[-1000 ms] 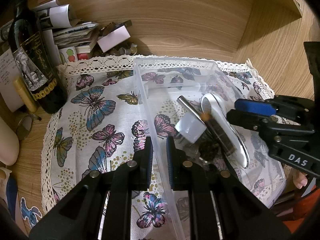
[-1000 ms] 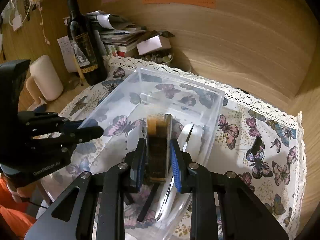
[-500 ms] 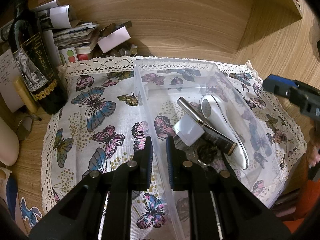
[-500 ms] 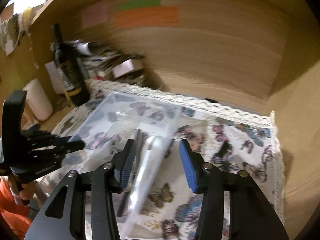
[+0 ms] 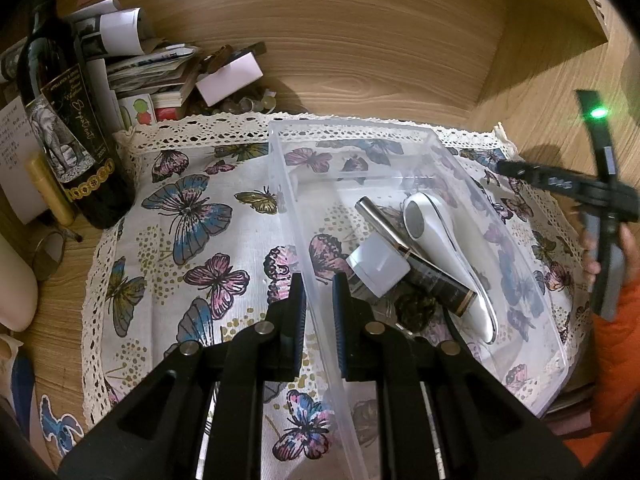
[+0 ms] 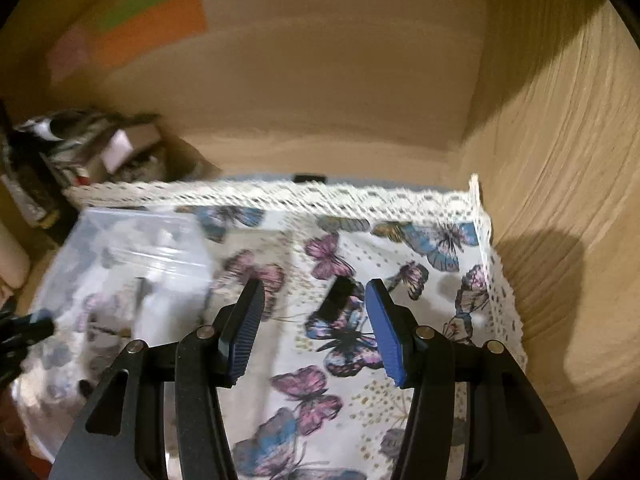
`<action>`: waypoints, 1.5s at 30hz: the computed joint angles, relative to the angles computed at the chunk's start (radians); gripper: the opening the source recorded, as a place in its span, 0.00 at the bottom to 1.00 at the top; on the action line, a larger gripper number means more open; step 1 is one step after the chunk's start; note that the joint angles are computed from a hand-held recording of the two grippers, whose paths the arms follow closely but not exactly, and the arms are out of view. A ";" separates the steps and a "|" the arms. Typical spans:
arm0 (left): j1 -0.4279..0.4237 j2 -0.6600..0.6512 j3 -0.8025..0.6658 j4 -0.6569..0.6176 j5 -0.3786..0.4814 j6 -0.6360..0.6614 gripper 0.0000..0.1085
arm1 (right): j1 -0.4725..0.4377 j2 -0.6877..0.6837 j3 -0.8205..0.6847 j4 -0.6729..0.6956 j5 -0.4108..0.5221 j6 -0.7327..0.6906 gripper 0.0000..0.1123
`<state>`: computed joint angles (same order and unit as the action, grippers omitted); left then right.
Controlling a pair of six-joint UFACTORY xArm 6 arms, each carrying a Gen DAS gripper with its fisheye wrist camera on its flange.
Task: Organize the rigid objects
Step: 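Grasp the small black item left on the cloth with the right gripper, then place the small black item into the clear box and open the right gripper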
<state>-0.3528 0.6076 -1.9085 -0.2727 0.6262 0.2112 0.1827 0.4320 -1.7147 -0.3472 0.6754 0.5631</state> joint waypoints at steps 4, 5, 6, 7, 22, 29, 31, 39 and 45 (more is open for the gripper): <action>0.000 0.007 -0.008 0.005 0.001 -0.004 0.12 | -0.012 0.077 -0.073 0.053 0.052 -0.029 0.44; -0.001 0.010 -0.012 0.008 0.003 -0.008 0.12 | -0.013 0.098 -0.094 0.065 0.065 -0.039 0.44; 0.000 0.010 -0.013 0.007 0.004 -0.007 0.12 | -0.015 0.117 -0.113 0.076 0.079 -0.050 0.44; 0.000 0.012 -0.015 0.008 0.004 -0.009 0.12 | -0.016 0.137 -0.134 0.082 0.093 -0.059 0.44; 0.001 0.010 -0.013 0.007 0.003 -0.006 0.12 | 0.015 0.058 -0.035 0.044 0.024 -0.056 0.27; 0.003 0.009 -0.011 0.011 0.002 -0.004 0.12 | 0.060 -0.045 0.049 -0.011 -0.066 -0.049 0.27; 0.002 0.008 -0.010 0.015 0.001 -0.005 0.12 | 0.076 -0.075 0.072 -0.024 -0.091 -0.053 0.27; 0.000 0.004 -0.002 0.026 -0.005 -0.011 0.12 | 0.124 -0.084 0.075 -0.024 -0.166 -0.080 0.27; -0.001 0.004 -0.003 0.027 -0.006 -0.010 0.12 | 0.156 -0.076 0.083 0.068 -0.183 -0.162 0.27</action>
